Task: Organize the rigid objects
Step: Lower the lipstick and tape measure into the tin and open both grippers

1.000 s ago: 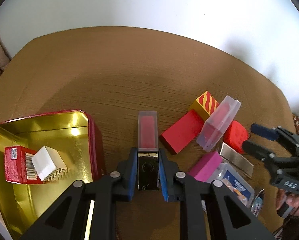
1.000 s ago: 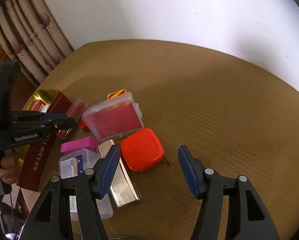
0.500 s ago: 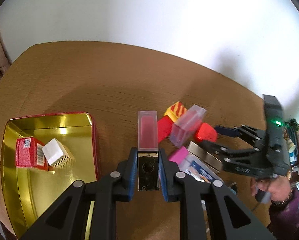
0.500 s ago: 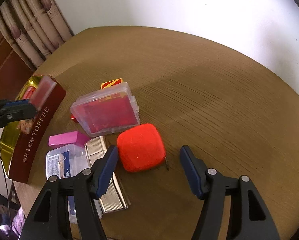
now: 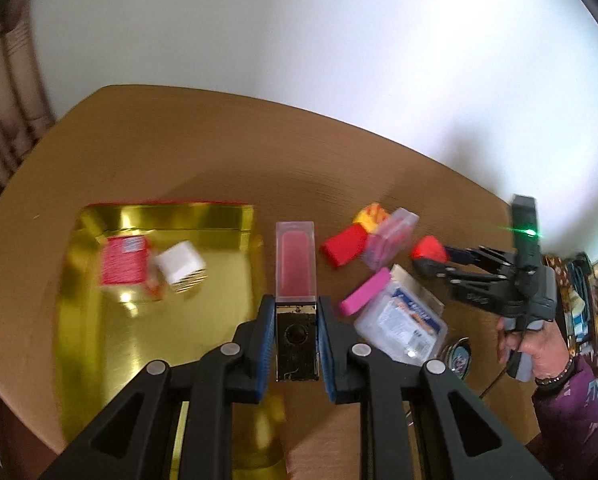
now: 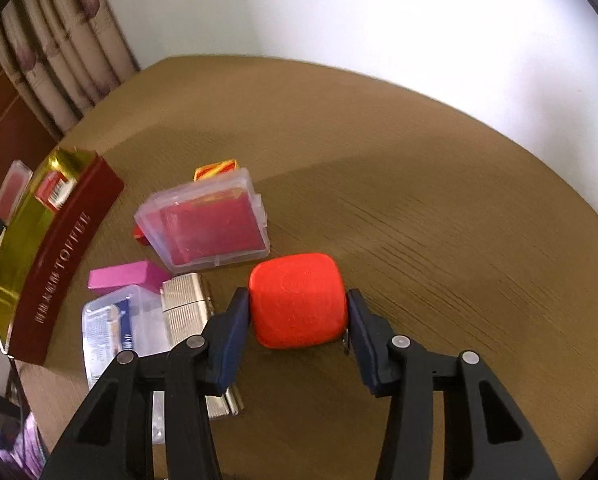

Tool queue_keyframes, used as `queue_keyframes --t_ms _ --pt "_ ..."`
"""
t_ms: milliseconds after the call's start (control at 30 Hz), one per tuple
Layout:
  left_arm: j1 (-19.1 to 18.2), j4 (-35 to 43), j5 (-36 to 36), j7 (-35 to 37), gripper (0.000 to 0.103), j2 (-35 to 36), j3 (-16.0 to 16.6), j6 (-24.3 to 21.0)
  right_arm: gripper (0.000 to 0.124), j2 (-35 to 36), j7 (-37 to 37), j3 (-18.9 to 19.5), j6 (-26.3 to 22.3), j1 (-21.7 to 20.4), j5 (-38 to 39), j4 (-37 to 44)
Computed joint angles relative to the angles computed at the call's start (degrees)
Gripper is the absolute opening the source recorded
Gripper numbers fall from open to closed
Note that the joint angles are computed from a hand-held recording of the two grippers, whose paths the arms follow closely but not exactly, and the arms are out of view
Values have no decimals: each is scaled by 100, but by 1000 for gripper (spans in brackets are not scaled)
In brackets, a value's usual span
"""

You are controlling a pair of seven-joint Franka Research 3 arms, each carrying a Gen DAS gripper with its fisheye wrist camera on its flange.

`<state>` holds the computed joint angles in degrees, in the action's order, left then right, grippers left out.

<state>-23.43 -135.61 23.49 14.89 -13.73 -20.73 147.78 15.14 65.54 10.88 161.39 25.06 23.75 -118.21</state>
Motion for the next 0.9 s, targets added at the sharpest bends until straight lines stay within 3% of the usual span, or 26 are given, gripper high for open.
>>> queue_keyframes --t_ms 67,167,300,467,900 --pt "-20 -240 -74 -79 20 -312 0 -160 45 -153 -119 116 124 -70 282 -128" --pt "-62 -640 -271 -106 20 -776 50 -445 45 -650 -881 425 194 -248 1252 -469" --pt "-72 -986 -407 -73 20 -1076 57 -676 45 -994 -1519 481 41 12 2124 -450" --pt "24 -1233 -365 -231 20 -988 12 -625 45 -1035 -1817 458 -343 452 2536 -107" --pt "210 -1492 131 -643 20 -777 8 -299 45 436 -58 446 -614 1450 290 1494"
